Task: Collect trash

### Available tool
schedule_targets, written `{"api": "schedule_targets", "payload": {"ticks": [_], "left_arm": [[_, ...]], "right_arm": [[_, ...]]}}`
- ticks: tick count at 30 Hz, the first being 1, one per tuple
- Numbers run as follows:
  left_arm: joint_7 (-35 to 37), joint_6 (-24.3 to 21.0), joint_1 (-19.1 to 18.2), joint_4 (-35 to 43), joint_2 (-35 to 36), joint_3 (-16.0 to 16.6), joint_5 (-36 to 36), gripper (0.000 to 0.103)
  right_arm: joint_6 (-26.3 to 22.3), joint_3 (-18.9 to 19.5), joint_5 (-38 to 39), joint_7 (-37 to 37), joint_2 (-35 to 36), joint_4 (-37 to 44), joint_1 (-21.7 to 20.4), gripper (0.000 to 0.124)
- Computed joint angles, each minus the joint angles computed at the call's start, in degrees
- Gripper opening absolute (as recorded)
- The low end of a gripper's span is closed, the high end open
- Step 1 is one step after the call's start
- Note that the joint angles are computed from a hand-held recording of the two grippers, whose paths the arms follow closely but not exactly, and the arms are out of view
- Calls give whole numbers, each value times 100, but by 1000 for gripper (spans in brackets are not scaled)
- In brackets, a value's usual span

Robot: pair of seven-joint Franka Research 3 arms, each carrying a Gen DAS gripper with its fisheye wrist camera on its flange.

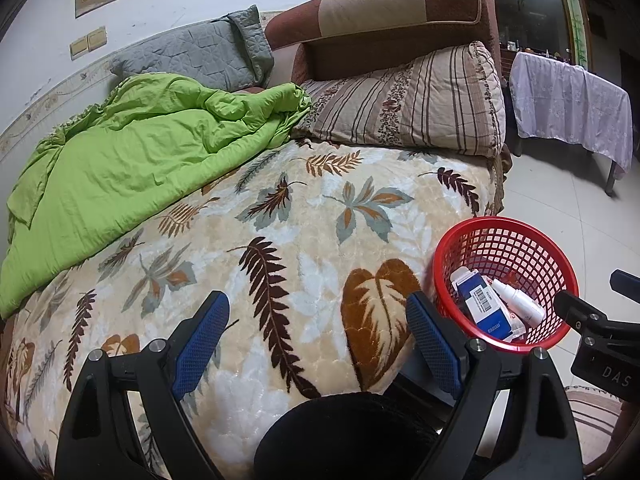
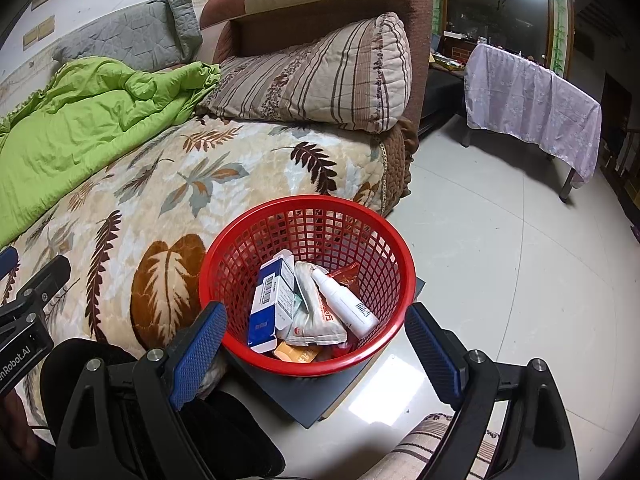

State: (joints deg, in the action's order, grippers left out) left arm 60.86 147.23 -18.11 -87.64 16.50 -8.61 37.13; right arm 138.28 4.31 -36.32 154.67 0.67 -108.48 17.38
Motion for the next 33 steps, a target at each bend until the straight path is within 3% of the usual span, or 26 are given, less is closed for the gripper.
{"api": "schedule_targets", "payload": {"ticks": [33], "left_arm": [[29, 18, 4, -18, 0, -6, -54, 89]], "right_arm": [[36, -28, 41, -77, 65, 21, 29, 93]]}}
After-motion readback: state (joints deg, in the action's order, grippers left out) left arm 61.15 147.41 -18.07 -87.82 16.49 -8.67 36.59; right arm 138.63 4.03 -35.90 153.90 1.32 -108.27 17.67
